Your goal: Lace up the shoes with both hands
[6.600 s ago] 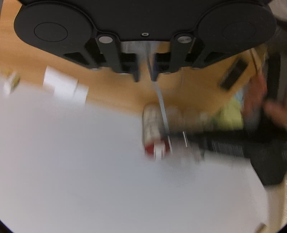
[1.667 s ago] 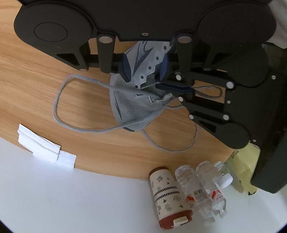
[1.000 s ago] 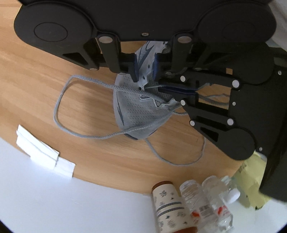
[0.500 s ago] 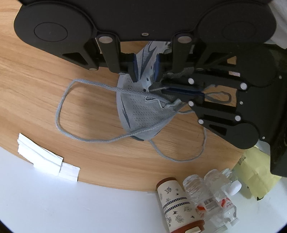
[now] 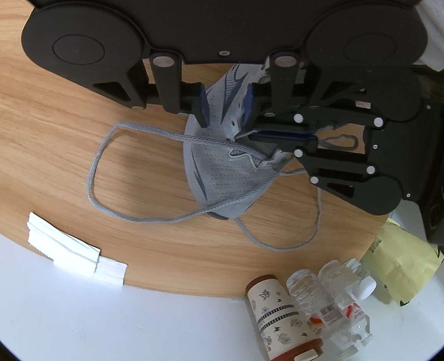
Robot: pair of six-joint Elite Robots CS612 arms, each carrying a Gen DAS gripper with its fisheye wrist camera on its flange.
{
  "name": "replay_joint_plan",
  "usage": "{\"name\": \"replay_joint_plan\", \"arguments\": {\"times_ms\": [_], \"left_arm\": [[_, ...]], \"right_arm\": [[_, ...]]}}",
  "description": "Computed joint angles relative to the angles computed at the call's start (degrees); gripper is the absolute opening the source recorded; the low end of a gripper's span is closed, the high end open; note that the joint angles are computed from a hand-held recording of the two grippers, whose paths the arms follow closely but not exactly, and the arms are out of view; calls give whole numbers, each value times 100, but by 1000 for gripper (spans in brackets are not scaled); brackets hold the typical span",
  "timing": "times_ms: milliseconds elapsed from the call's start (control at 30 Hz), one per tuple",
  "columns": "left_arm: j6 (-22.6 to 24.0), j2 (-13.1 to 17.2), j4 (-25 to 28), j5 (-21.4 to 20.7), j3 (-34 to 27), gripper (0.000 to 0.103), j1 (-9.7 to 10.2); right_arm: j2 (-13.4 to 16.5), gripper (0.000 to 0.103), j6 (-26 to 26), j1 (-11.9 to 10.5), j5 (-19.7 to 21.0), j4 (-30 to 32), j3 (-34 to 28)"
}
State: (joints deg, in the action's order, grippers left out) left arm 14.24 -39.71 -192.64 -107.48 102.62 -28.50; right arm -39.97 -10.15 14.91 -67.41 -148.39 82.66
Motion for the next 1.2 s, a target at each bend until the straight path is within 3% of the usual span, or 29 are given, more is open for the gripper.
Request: {"name": "replay_joint_plan", "arguments": {"times_ms": [300, 433, 567, 767, 1067, 1200], "left_arm": [[-200, 128, 16, -129, -128, 3, 0], [-320, 135, 12, 12, -135, 3, -38], [-962, 178, 31, -43, -186, 4, -7], [-915, 167, 177, 82, -234, 4, -28], [48, 92, 399, 425, -300, 4, -114], [720, 61, 512, 518, -328, 4, -146]], "right_arm": [[19, 29, 16, -4, 7, 41, -37], [15, 30, 54, -15, 30, 35, -25], [14, 30, 124, -18, 20, -31, 10], [34, 31, 70, -4, -38, -25, -18], [38, 33, 31, 10, -107, -76, -10], [32, 33, 48, 23, -161, -80, -15]]}}
